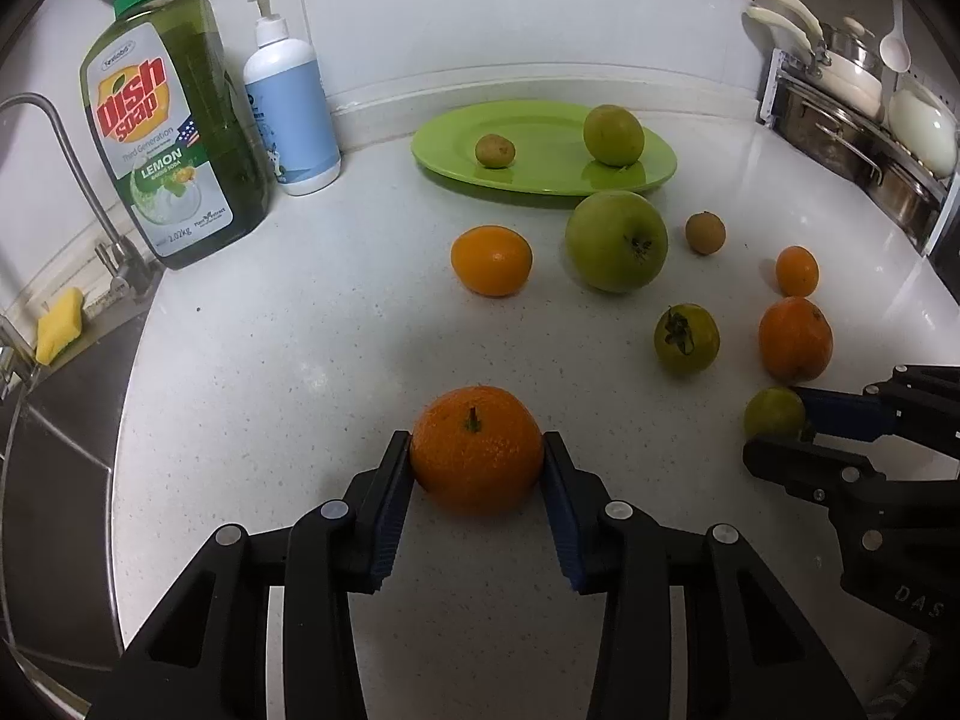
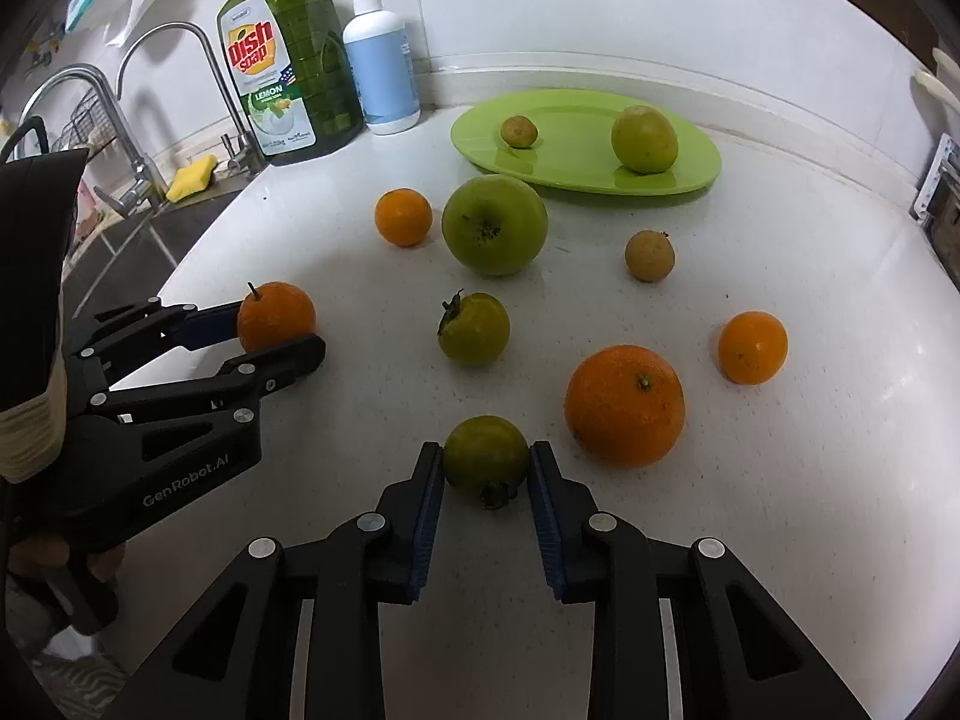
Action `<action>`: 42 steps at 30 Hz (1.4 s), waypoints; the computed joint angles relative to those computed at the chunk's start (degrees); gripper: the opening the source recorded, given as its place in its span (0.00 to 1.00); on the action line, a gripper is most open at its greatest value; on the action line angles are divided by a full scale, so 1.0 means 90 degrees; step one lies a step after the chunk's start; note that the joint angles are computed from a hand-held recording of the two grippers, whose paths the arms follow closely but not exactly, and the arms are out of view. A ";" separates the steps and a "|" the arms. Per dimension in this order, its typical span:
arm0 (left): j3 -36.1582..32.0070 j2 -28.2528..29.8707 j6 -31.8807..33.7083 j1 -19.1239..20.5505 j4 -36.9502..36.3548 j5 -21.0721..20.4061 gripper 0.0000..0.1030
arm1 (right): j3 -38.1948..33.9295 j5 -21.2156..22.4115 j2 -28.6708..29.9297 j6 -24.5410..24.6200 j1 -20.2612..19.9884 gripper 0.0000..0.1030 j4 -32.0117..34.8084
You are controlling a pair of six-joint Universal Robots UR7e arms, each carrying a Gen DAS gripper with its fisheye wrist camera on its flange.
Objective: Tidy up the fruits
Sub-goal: 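Grasp the tangerine with the left gripper while the right gripper grasps a green tomato, then carry the tangerine and green tomato onto the green plate and open both grippers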
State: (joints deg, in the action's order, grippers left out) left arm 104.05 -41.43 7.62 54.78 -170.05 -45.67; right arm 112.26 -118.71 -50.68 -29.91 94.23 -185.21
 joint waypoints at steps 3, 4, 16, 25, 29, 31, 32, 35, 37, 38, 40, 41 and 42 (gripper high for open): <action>0.0053 -0.0059 -0.0055 -0.0030 0.0083 -0.0036 0.40 | 0.0004 0.0022 0.0000 0.0010 0.0000 0.29 -0.0012; 0.0076 -0.0081 -0.0075 -0.0052 0.0101 -0.0038 0.40 | 0.0006 0.0038 -0.0002 0.0003 0.0001 0.29 -0.0021; 0.0308 -0.0293 -0.0237 -0.0295 -0.0105 0.0006 0.40 | 0.0104 0.0223 -0.0137 -0.0072 0.0011 0.29 -0.0165; 0.0392 -0.0393 -0.0270 -0.0518 -0.0352 0.0036 0.40 | 0.0194 0.0442 -0.0360 -0.0170 0.0063 0.29 -0.0351; 0.0387 -0.0416 -0.0266 -0.0613 -0.0460 0.0002 0.40 | 0.0194 0.0530 -0.0490 -0.0168 0.0098 0.29 -0.0364; 0.0396 -0.0430 -0.0243 -0.0666 -0.0568 -0.0024 0.40 | 0.0188 0.0571 -0.0563 -0.0109 0.0113 0.29 -0.0309; 0.0399 -0.0431 -0.0233 -0.0701 -0.0633 -0.0017 0.40 | 0.0185 0.0574 -0.0591 -0.0088 0.0124 0.29 -0.0294; 0.0408 -0.0431 -0.0191 -0.0784 -0.0723 0.0036 0.40 | 0.0201 0.0645 -0.0715 -0.0051 0.0139 0.29 -0.0241; 0.0414 -0.0443 -0.0189 -0.0832 -0.0764 0.0051 0.40 | 0.0207 0.0666 -0.0775 -0.0062 0.0161 0.29 -0.0249; 0.0417 -0.0442 -0.0203 -0.0854 -0.0786 0.0062 0.40 | 0.0210 0.0671 -0.0793 -0.0083 0.0170 0.29 -0.0276; 0.0421 -0.0450 -0.0194 -0.0886 -0.0833 0.0075 0.40 | 0.0219 0.0666 -0.0832 -0.0146 0.0199 0.29 -0.0326; 0.0416 -0.0451 -0.0185 -0.0905 -0.0862 0.0081 0.40 | 0.0230 0.0667 -0.0843 -0.0170 0.0211 0.29 -0.0366; 0.0408 -0.0449 -0.0180 -0.0913 -0.0879 0.0082 0.40 | 0.0231 0.0672 -0.0854 -0.0200 0.0223 0.29 -0.0407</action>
State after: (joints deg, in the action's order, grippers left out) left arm 107.72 -45.47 6.00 46.56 -177.96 -44.93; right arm 114.34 -112.66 -58.36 -31.72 96.24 -188.87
